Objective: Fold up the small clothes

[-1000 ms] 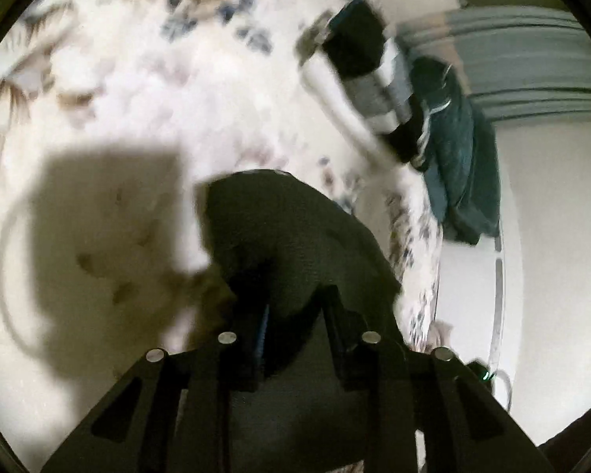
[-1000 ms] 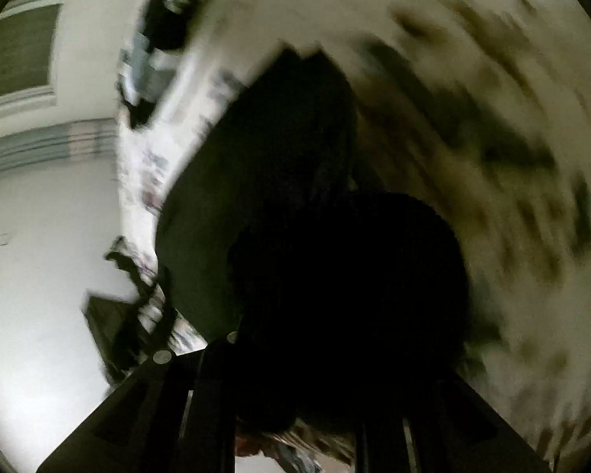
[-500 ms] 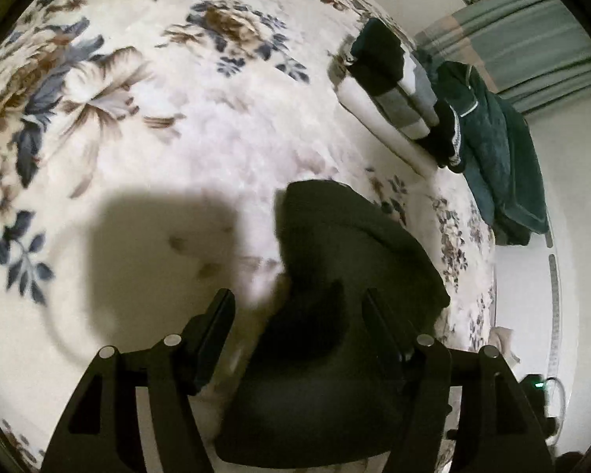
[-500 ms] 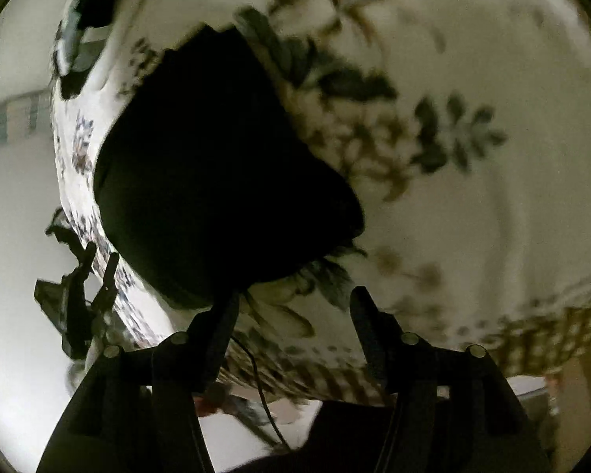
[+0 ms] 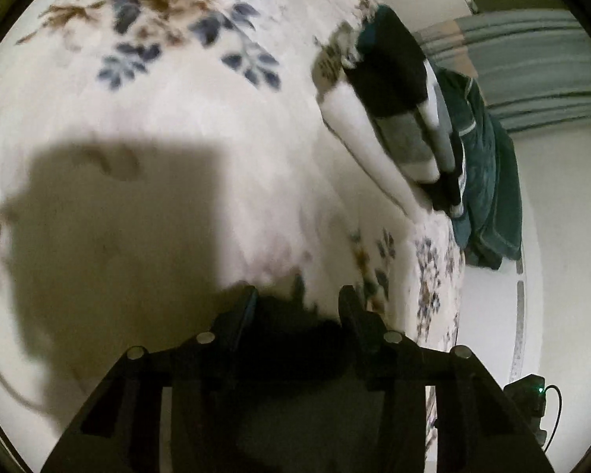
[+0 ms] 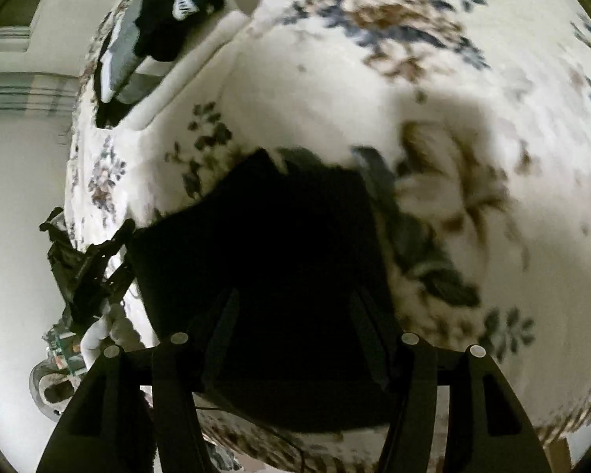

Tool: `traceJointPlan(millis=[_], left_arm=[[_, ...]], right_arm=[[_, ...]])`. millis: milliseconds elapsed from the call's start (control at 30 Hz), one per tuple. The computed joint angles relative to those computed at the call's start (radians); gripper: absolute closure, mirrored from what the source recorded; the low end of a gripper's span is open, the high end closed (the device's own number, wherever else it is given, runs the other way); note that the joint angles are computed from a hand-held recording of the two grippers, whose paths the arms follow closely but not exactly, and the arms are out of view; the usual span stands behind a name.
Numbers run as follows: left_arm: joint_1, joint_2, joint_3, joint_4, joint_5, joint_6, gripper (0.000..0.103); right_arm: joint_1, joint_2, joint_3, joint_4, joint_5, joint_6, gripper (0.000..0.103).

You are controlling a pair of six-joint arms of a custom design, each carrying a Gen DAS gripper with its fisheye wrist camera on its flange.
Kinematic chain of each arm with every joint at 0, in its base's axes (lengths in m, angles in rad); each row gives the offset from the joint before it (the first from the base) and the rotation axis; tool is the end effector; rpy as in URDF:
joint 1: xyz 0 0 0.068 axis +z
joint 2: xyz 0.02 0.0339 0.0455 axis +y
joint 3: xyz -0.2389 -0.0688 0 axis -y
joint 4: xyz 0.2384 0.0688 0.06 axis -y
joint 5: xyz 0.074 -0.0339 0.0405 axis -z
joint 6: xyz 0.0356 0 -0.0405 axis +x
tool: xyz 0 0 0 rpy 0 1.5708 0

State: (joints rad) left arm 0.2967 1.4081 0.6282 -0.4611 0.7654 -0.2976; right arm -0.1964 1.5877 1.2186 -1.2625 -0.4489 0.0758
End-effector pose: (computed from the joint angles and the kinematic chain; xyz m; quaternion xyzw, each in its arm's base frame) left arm 0.2226 0.0423 0.1300 -0.2093 0.8929 -0.3684 0.1521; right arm 0.2596 -0.0359 0.2164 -0.1389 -0.9645 -0.2238 0.0162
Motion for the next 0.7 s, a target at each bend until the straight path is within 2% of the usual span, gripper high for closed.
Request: traceJointPlan(millis=[100, 167, 233, 267, 433, 500, 567, 600, 633, 667, 700], left_arm=[[0.079, 0.055, 0.065, -0.052, 0.052, 0.046, 0.066], [0.102, 0.026, 0.097, -0.126, 0.019, 0.11, 0.06], [0.136, -0.05, 0.117, -0.254, -0.075, 0.227, 0.042], [0.154, -0.082, 0.111, -0.29, -0.114, 0.272, 0.039], [0.271, -0.275, -0.036, -0.428, -0.364, 0.486, 0.038], [0.307, -0.325, -0.102, -0.448, -0.389, 0.539, 0.038], [0.294, -0.384, -0.153, -0.443, -0.401, 0.545, 0.034], [0.28, -0.397, -0.162, -0.437, -0.402, 0.535, 0.025], [0.252, -0.401, -0.175, -0.414, -0.397, 0.514, 0.011], [0.226, -0.389, -0.183, -0.39, -0.391, 0.489, 0.003], [0.198, -0.366, -0.191, -0.353, -0.388, 0.461, 0.0]], right_arm=[[0.021, 0.059, 0.063, 0.011, 0.008, -0.015, 0.042], [0.003, 0.082, 0.091, 0.011, 0.016, -0.047, 0.042], [-0.022, 0.121, 0.116, 0.021, 0.016, -0.091, 0.042], [-0.032, 0.135, 0.116, 0.026, 0.018, -0.113, 0.042], [-0.029, 0.212, 0.08, 0.154, 0.091, -0.227, 0.036], [-0.02, 0.243, 0.041, 0.234, 0.116, -0.248, 0.036], [-0.037, 0.333, 0.046, 0.248, 0.054, -0.255, 0.036], [-0.052, 0.366, 0.046, 0.256, -0.001, -0.256, 0.036], [-0.062, 0.382, 0.036, 0.278, -0.047, -0.251, 0.036], [-0.073, 0.386, 0.018, 0.31, -0.098, -0.245, 0.037], [-0.076, 0.381, 0.006, 0.331, -0.114, -0.24, 0.053]])
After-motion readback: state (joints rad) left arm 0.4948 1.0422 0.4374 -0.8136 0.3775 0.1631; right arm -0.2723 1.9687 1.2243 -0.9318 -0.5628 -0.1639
